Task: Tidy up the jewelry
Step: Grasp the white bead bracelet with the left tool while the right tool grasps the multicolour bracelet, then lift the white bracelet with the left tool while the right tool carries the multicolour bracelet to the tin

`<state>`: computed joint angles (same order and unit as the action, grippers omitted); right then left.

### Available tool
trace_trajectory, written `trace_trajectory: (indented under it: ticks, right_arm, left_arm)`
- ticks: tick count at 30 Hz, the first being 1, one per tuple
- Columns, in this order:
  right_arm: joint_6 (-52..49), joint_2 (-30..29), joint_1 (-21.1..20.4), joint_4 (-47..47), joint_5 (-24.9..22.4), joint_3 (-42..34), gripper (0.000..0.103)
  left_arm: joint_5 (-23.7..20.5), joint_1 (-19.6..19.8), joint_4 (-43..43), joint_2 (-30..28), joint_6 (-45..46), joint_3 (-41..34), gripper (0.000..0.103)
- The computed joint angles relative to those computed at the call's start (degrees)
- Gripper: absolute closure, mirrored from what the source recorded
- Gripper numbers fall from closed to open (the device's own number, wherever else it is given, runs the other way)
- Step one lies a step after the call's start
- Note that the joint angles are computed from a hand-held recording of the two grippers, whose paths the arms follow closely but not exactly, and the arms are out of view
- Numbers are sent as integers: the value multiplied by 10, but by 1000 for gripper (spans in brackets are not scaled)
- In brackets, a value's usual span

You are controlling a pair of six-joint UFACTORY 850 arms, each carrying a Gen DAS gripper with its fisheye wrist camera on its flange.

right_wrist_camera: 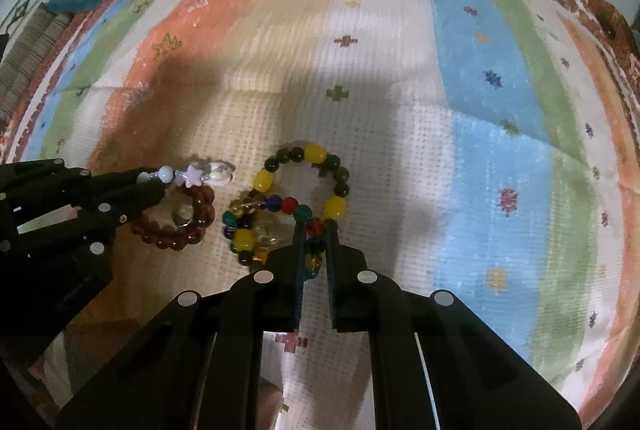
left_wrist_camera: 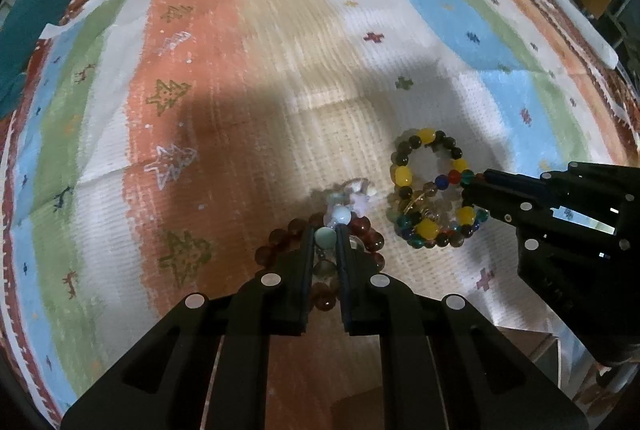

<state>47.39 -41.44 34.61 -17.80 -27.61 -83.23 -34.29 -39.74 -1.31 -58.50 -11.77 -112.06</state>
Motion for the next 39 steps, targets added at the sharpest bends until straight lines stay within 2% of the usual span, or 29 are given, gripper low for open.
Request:
trace_trajectory:
  ticks: [14, 27, 39]
  right_arm:
    - [83, 48, 9, -85, 27, 31, 93]
    - [162, 74, 26, -166, 27, 49, 93]
    - [236, 89, 51, -248, -10, 62, 93]
  left_arm:
    - [39, -4, 18, 50, -44, 58, 93]
    - [82, -12, 46, 107, -85, 122, 93]
    - [106, -21, 78, 141, -132, 160, 93]
